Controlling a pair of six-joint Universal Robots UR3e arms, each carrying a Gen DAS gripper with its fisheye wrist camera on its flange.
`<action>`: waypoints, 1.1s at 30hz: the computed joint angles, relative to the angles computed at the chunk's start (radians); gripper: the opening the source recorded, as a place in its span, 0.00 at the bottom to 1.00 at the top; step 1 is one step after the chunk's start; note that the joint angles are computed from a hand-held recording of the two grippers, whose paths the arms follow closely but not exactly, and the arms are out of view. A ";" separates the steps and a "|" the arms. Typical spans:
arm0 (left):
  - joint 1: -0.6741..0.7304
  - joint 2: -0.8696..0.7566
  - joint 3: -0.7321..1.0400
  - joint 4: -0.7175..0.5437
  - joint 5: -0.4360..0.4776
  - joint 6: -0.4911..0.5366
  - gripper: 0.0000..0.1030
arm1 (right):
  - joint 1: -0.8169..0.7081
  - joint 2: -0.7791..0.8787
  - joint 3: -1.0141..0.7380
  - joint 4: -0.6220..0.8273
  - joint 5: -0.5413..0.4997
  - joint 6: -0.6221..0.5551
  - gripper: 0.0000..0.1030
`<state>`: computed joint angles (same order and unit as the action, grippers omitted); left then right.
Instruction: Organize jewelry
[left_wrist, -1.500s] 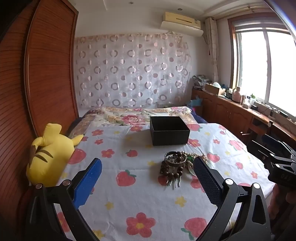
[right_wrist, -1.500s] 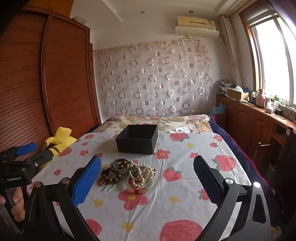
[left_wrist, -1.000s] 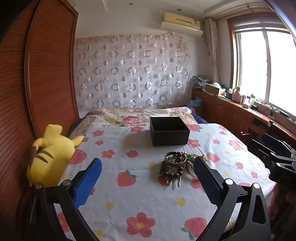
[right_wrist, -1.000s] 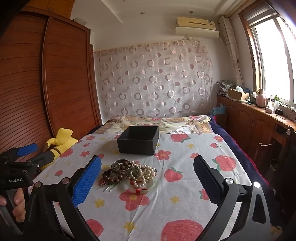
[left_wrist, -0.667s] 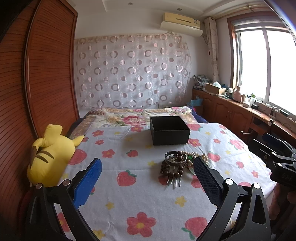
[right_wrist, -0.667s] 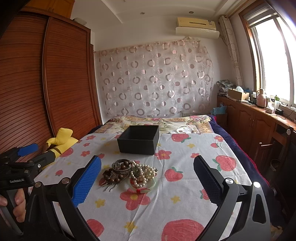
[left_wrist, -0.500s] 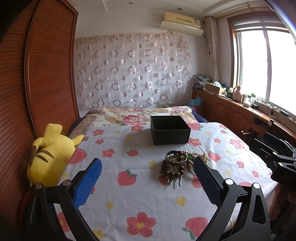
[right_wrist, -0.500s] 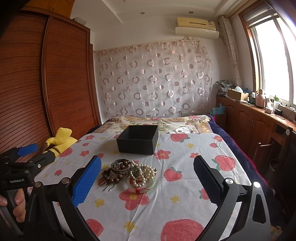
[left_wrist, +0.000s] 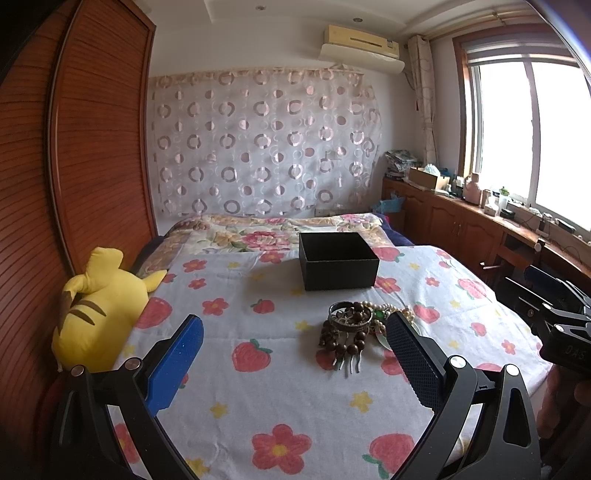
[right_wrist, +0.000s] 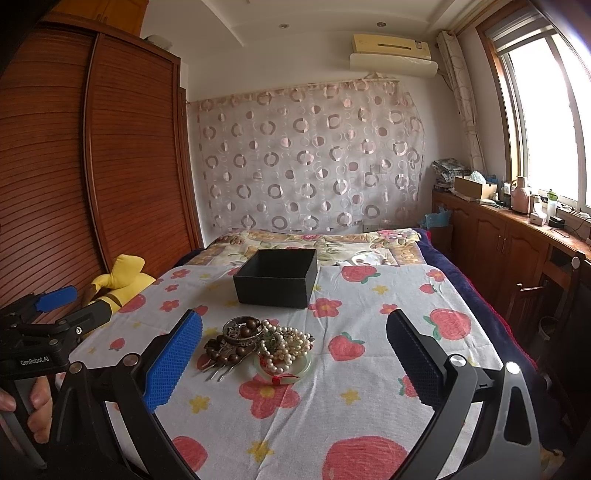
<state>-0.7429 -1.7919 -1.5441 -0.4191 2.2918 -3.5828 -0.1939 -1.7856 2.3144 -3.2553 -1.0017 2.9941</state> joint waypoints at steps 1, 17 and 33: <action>0.001 0.002 -0.004 0.005 -0.001 0.001 0.93 | -0.001 0.001 0.001 -0.001 0.001 0.000 0.98; 0.013 -0.001 0.003 0.010 -0.010 0.010 0.93 | 0.052 0.020 -0.015 -0.003 -0.045 0.024 0.98; 0.010 -0.001 0.001 0.013 -0.007 0.009 0.93 | 0.047 0.018 -0.013 -0.005 -0.040 0.023 0.98</action>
